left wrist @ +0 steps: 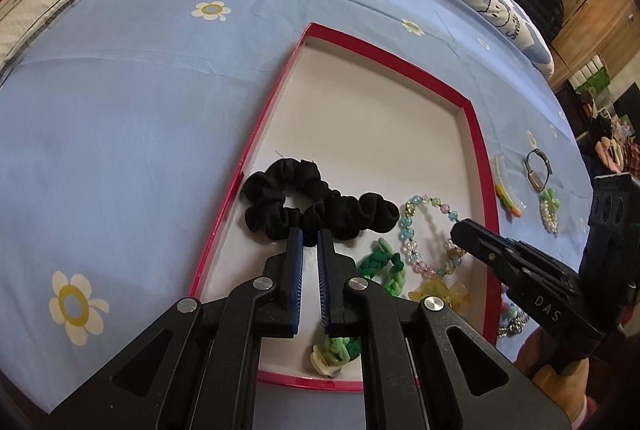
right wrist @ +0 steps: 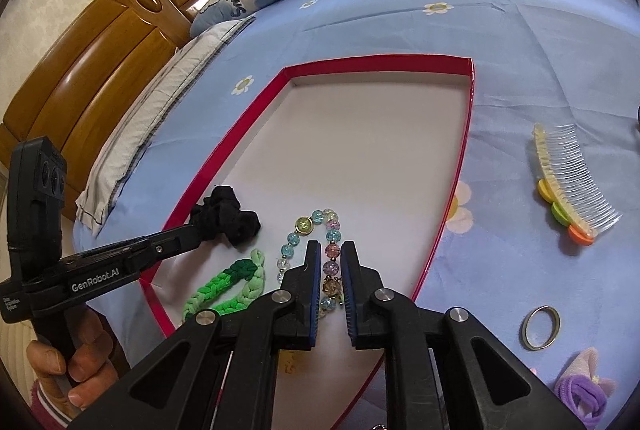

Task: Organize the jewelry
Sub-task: 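Carry scrunchie and bead bracelet into the box and open both tools, then move the left tool to the clear comb while the right tool moves to the gold watch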

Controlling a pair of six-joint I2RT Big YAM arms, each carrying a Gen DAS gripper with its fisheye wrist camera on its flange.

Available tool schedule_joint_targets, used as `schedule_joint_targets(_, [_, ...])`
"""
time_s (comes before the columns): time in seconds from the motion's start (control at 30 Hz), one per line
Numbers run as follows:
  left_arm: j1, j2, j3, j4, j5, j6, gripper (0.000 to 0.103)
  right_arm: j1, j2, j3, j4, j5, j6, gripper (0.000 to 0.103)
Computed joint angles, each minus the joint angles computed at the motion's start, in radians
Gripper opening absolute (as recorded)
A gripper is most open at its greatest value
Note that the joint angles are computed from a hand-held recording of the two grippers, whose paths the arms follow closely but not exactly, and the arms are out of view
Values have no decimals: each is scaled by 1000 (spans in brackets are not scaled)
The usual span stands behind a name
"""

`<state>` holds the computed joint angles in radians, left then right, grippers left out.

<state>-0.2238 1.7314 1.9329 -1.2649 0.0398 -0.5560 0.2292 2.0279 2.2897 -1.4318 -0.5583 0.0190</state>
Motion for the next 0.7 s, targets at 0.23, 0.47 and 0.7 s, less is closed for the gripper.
schedule_joint_targets(0.23, [-12,-4,13,-14,-20,14,30,3,3,11,-10,10,-10,25])
schedule_joint_targets(0.47, [-28,-12,27,-20,-32,23,30,-11,-26,-9,15,-5,9,35])
schedule_joint_targets(0.7, [-55,-11,60,-34,-41,30,35,-57,-112,-99,68,-17,33,40])
